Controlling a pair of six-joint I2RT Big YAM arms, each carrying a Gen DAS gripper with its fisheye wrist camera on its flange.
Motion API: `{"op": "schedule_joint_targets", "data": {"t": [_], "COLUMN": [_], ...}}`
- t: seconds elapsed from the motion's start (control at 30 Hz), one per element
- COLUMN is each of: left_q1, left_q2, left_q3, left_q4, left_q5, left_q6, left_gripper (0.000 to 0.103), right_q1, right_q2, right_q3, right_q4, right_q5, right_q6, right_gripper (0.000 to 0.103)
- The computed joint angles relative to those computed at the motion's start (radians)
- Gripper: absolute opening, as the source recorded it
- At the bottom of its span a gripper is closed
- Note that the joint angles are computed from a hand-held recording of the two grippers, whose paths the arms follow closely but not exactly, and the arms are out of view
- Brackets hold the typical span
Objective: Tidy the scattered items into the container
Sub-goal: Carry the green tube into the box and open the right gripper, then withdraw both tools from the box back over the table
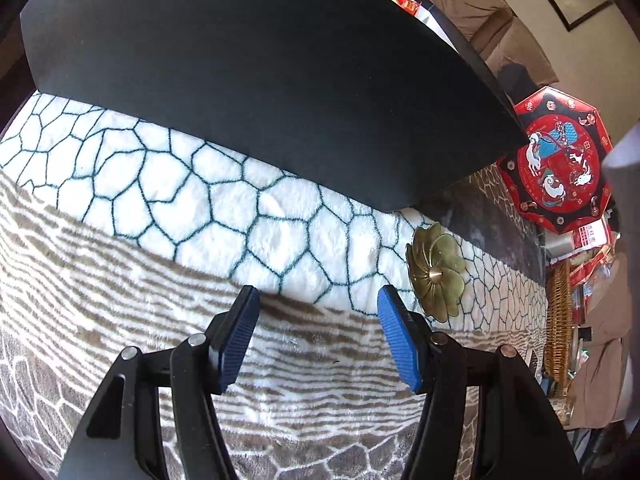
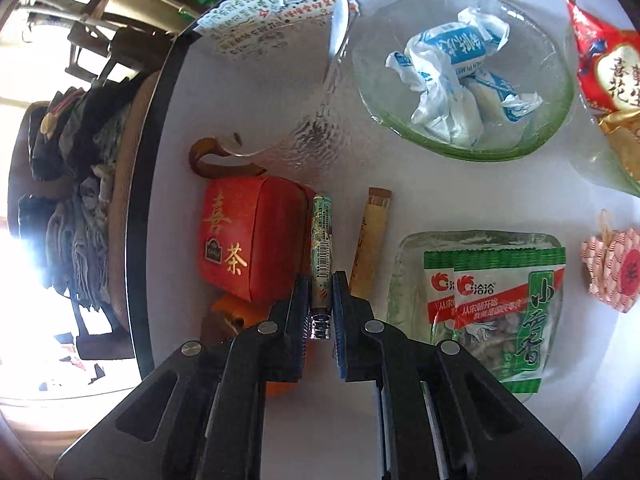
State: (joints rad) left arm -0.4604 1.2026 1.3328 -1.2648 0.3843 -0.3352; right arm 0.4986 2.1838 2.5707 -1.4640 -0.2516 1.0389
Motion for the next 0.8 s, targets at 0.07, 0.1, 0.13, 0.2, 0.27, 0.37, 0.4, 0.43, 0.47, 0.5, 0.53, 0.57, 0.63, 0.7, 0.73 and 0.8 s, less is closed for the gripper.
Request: {"op": "schedule_joint_targets", "data": {"t": [0.07,0.1,0.13,0.2,0.27,0.37,0.4,0.43,0.47,0.5,0.53,0.57,0.63,0.7,0.73,0.8], "left_q1": [0.005,0.006,0.007,0.009,0.016,0.016,0.014,0.013,0.012,0.012,0.014,0.016,0.007,0.009,0.019,0.048], "left_q2": [0.001,0.0,-0.002,-0.001,0.002,0.001,0.001,0.0,0.001,0.004,0.004,-0.005,-0.026,-0.033,-0.034,-0.028], "left_q3": [0.002,0.003,0.003,0.005,0.005,0.01,0.013,0.016,0.022,0.032,0.043,0.051,0.065,0.076,0.083,0.104], "left_q4": [-0.006,-0.008,-0.007,-0.01,-0.012,-0.009,-0.009,-0.007,-0.008,-0.011,-0.009,0.005,0.033,0.056,0.063,0.058], "left_q5": [0.014,0.017,0.017,0.019,0.029,0.025,0.018,0.013,0.008,0.003,-0.002,-0.025,-0.144,-0.213,-0.222,-0.21], "left_q6": [0.0,0.002,0.002,0.002,-0.004,0.003,0.008,0.01,0.015,0.023,0.033,0.048,0.088,0.118,0.127,0.134], "left_gripper": [0.061,0.061,0.061,0.061,0.061,0.061,0.061,0.061,0.061,0.061,0.061,0.061,0.061,0.061,0.061,0.061], "right_q1": [-0.001,0.0,0.002,0.005,0.008,0.017,0.02,0.022,0.025,0.03,0.035,0.042,0.057,0.071,0.08,0.097], "right_q2": [-0.004,-0.005,-0.005,0.015,0.041,0.099,0.098,0.08,0.053,0.015,-0.018,-0.044,-0.127,-0.2,-0.23,-0.291], "right_q3": [-0.027,-0.037,-0.045,-0.022,0.022,0.167,0.184,0.17,0.143,0.103,0.072,0.06,-0.013,-0.063,-0.077,-0.113], "right_q4": [0.024,0.03,0.039,0.017,-0.014,-0.134,-0.149,-0.145,-0.136,-0.119,-0.11,-0.121,-0.103,-0.095,-0.104,-0.119], "right_q5": [-0.007,-0.005,-0.006,-0.009,-0.013,0.035,0.044,0.043,0.047,0.056,0.07,0.092,0.139,0.18,0.207,0.263], "right_q6": [0.021,0.03,0.037,0.045,0.037,-0.014,-0.036,-0.053,-0.074,-0.101,-0.129,-0.153,-0.194,-0.227,-0.243,-0.276], "right_gripper": [0.011,0.011,0.011,0.013,0.02,0.022,0.022,0.022,0.022,0.022,0.022,0.022,0.022,0.022,0.022,0.022]}}
